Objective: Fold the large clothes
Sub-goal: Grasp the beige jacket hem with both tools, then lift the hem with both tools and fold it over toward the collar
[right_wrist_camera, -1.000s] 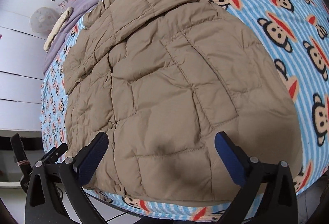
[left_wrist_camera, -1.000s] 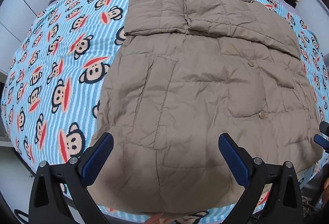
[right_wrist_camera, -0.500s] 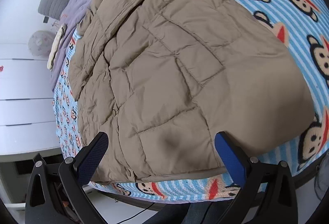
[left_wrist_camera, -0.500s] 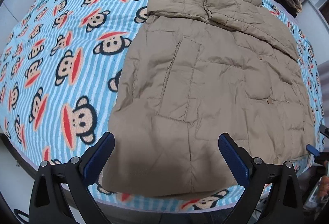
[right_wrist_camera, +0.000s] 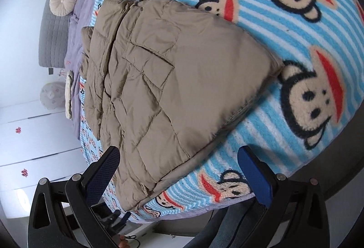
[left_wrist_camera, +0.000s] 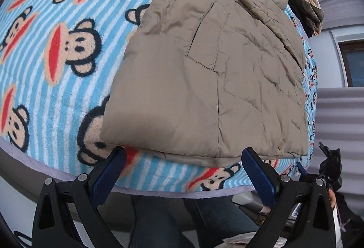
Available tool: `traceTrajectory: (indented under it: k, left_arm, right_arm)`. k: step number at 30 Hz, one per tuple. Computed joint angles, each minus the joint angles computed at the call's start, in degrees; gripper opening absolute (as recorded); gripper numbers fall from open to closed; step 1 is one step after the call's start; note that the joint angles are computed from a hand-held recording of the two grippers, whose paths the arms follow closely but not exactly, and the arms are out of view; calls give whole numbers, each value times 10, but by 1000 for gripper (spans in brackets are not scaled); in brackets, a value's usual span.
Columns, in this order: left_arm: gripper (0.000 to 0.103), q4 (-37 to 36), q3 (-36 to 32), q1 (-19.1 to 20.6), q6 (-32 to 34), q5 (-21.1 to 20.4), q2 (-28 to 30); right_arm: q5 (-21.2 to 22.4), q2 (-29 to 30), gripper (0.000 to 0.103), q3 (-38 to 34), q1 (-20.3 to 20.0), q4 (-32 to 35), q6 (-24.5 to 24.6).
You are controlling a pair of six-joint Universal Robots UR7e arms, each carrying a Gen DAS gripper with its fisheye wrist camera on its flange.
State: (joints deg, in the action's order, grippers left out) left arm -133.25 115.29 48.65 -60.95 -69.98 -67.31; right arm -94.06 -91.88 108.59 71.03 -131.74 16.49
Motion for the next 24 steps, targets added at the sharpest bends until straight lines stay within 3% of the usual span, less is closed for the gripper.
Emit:
traceTrajectory:
  k: [4, 9, 11, 12, 13, 14, 15, 16, 18, 24]
  left_arm:
    - [102, -37, -2, 9, 4, -7, 22]
    - [101, -34, -27, 16, 6, 2, 50]
    - [94, -30, -33, 12, -3, 15, 57]
    - [81, -23, -38, 11, -6, 21, 60]
    - [61, -17, -43, 10, -7, 24, 64]
    - [48, -22, -44, 13, -2, 19, 64]
    - [22, -39, -43, 18, 7, 4, 66]
    - [16, -60, -41, 23, 12, -12, 67]
    - [13, -68, -45, 21, 22, -8, 65]
    - [13, -96, -69, 8, 32, 19, 50]
  right_arm:
    - [41, -2, 97, 9, -18, -17, 2]
    - [50, 15, 96, 5, -25, -24, 7]
    - [57, 21, 96, 3, -30, -26, 14]
    - [66, 22, 96, 3, -33, -27, 16]
    - [74, 24, 88, 2, -35, -26, 16]
    - [77, 26, 80, -3, -36, -19, 17]
    - [73, 30, 59, -9, -35, -10, 19]
    - [72, 33, 36, -15, -35, -2, 21]
    - [70, 39, 13, -25, -34, 6, 21]
    - [69, 68, 9, -81, -3, 37, -24]
